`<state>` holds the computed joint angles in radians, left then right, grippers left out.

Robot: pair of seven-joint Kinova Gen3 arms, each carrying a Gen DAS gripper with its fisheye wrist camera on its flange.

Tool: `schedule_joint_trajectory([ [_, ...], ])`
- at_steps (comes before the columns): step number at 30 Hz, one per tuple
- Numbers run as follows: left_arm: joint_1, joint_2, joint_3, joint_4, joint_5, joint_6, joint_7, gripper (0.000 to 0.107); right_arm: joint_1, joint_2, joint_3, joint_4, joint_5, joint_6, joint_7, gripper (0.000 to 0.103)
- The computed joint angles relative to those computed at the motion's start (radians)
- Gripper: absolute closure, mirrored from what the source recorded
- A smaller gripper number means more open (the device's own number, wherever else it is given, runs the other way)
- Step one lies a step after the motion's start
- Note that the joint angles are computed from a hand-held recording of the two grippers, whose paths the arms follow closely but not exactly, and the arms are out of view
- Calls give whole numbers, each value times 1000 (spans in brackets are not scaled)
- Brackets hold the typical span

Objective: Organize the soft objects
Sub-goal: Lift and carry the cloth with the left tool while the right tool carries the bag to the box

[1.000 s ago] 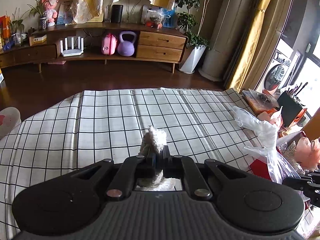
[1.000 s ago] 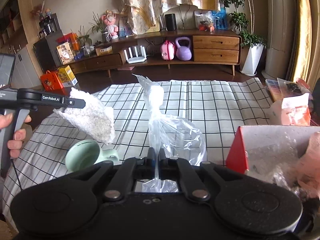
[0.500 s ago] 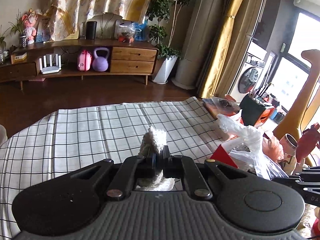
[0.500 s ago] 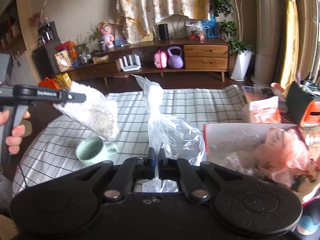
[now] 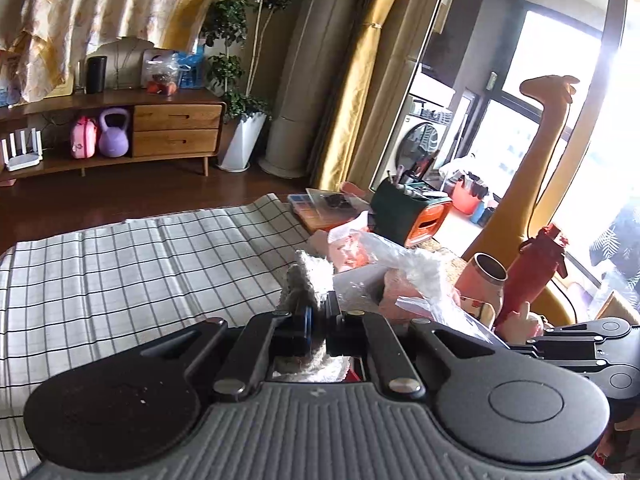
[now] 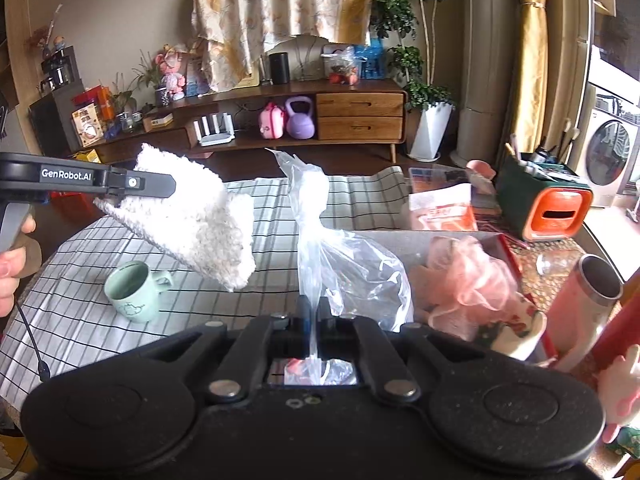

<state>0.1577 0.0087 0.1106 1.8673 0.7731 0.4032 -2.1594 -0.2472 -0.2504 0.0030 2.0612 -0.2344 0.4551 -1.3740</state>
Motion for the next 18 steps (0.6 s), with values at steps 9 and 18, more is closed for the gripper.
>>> schedule_joint_trajectory([
  [9,52,93,85,-63,38,-18,11,102,9,-8,104,28,-46,-12,94,100],
  [18,80,198,159,-160,-60,-13,113,102,51,66,191,22,-144,-55,225,100],
])
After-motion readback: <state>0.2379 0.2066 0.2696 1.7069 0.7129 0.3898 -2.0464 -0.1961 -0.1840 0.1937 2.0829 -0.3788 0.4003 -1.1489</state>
